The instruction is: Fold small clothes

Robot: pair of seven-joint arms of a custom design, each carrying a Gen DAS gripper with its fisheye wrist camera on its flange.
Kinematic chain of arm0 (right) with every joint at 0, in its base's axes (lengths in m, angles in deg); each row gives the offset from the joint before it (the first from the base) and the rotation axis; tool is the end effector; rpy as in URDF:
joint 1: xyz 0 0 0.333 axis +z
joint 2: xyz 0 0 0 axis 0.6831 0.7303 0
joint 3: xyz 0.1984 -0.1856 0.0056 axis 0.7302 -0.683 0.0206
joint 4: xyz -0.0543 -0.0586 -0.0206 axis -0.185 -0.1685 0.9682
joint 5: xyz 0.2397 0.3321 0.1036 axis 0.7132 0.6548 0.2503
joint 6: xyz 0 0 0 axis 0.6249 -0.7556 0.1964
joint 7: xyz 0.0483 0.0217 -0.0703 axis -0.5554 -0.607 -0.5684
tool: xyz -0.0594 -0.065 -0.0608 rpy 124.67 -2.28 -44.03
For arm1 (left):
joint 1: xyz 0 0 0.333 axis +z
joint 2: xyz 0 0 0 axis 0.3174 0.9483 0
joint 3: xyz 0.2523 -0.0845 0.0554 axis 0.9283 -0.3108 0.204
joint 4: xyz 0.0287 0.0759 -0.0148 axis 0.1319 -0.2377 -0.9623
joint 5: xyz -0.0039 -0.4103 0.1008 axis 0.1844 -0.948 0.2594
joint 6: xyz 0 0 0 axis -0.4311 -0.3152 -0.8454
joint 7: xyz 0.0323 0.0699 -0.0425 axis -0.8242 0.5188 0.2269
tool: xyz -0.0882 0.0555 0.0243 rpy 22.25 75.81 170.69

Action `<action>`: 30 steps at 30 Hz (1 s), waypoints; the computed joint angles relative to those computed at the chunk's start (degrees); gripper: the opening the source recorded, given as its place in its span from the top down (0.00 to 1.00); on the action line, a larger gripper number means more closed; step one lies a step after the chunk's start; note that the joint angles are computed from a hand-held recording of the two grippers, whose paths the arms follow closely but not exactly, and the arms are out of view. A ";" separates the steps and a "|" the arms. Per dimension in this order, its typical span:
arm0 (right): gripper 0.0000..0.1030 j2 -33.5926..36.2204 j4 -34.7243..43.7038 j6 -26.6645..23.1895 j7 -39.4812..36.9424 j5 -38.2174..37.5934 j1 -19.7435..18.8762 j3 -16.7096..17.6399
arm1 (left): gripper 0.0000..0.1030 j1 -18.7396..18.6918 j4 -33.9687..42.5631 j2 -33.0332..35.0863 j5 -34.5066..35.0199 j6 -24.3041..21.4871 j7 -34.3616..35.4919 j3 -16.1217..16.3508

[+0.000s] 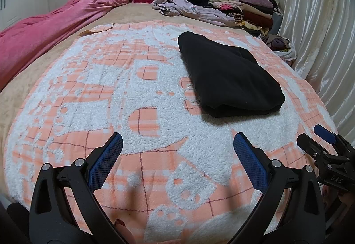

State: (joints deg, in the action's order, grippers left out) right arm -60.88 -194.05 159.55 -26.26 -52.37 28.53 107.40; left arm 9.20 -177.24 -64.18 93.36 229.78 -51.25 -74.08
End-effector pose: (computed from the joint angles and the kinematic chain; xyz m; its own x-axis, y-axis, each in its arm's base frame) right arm 0.6662 0.1353 0.3026 0.3696 -0.9236 -0.1017 -0.6413 -0.1744 -0.7472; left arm 0.6114 -0.1123 0.3092 0.1694 -0.9771 0.1290 -0.6802 -0.2106 -0.7021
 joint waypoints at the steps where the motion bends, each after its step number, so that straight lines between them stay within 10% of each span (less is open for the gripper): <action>1: 0.04 0.05 0.05 0.05 0.29 -0.07 0.36 -0.32 | 0.09 -0.02 -0.06 -0.05 -0.01 -0.04 -0.01 0.01; 30: 0.04 -0.63 -0.63 0.16 1.87 -0.76 1.26 -1.98 | 0.09 0.43 -0.62 -0.76 2.11 -0.76 -0.36 -0.81</action>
